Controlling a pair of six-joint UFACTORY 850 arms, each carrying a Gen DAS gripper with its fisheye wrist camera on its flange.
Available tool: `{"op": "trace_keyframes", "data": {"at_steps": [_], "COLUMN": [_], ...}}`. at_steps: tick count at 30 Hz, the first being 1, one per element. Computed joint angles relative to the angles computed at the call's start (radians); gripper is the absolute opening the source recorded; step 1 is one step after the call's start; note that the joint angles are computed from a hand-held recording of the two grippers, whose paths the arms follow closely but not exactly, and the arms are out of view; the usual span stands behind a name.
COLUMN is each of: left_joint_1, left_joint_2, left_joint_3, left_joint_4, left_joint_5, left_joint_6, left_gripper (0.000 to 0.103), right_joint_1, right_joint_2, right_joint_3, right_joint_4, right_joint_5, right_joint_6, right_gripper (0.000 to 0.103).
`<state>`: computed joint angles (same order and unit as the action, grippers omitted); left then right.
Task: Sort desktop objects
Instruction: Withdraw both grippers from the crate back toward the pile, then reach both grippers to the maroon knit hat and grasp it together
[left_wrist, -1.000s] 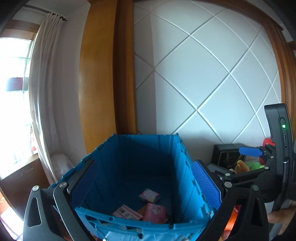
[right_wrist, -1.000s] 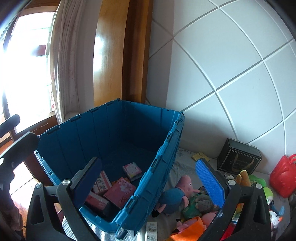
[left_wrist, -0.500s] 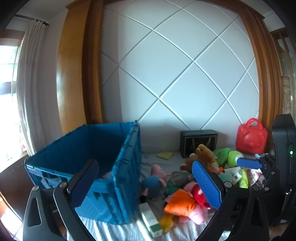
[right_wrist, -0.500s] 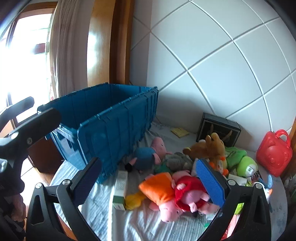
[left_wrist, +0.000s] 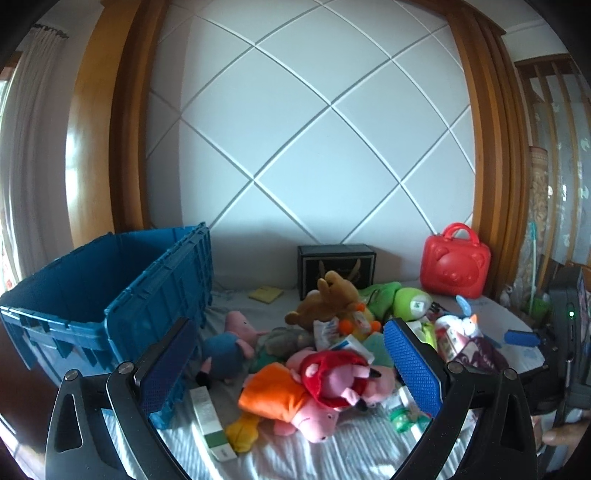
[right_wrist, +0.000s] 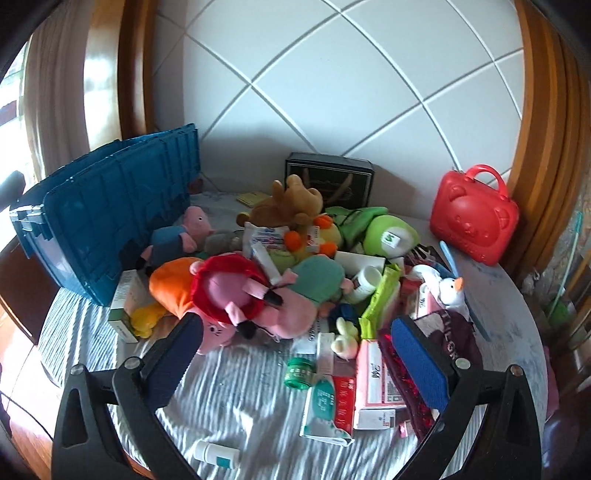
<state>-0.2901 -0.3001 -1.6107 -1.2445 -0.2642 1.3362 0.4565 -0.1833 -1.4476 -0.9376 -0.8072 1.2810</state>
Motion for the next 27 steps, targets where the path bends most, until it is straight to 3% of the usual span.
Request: {"op": "trace_keyframes", "data": {"at_steps": [3, 7, 17, 27], "left_joint_1": [-0.012, -0.014, -0.070, -0.186], "left_joint_2": [-0.028, -0.058, -0.138, -0.218], "left_joint_3": [-0.026, -0.050, -0.104, -0.159], "left_joint_4": [0.065, 0.003, 0.065, 0.210], "left_joint_5": [-0.019, -0.085, -0.208, -0.249], "left_joint_6": [-0.046, 0.027, 0.018, -0.076], "left_gripper": [0.102, 0.102, 0.102, 0.102], "right_joint_1": [-0.013, -0.029, -0.101, -0.241], "right_joint_2": [0.018, 0.040, 0.142, 0.229], "right_joint_3": [0.023, 0.052, 0.237, 0.399], "right_joint_4": [0.006, 0.013, 0.054, 0.156], "right_joint_5": [-0.022, -0.059, -0.133, -0.023], "right_joint_6": [0.011, 0.021, 0.092, 0.003], "right_gripper": [0.103, 0.103, 0.103, 0.103]}}
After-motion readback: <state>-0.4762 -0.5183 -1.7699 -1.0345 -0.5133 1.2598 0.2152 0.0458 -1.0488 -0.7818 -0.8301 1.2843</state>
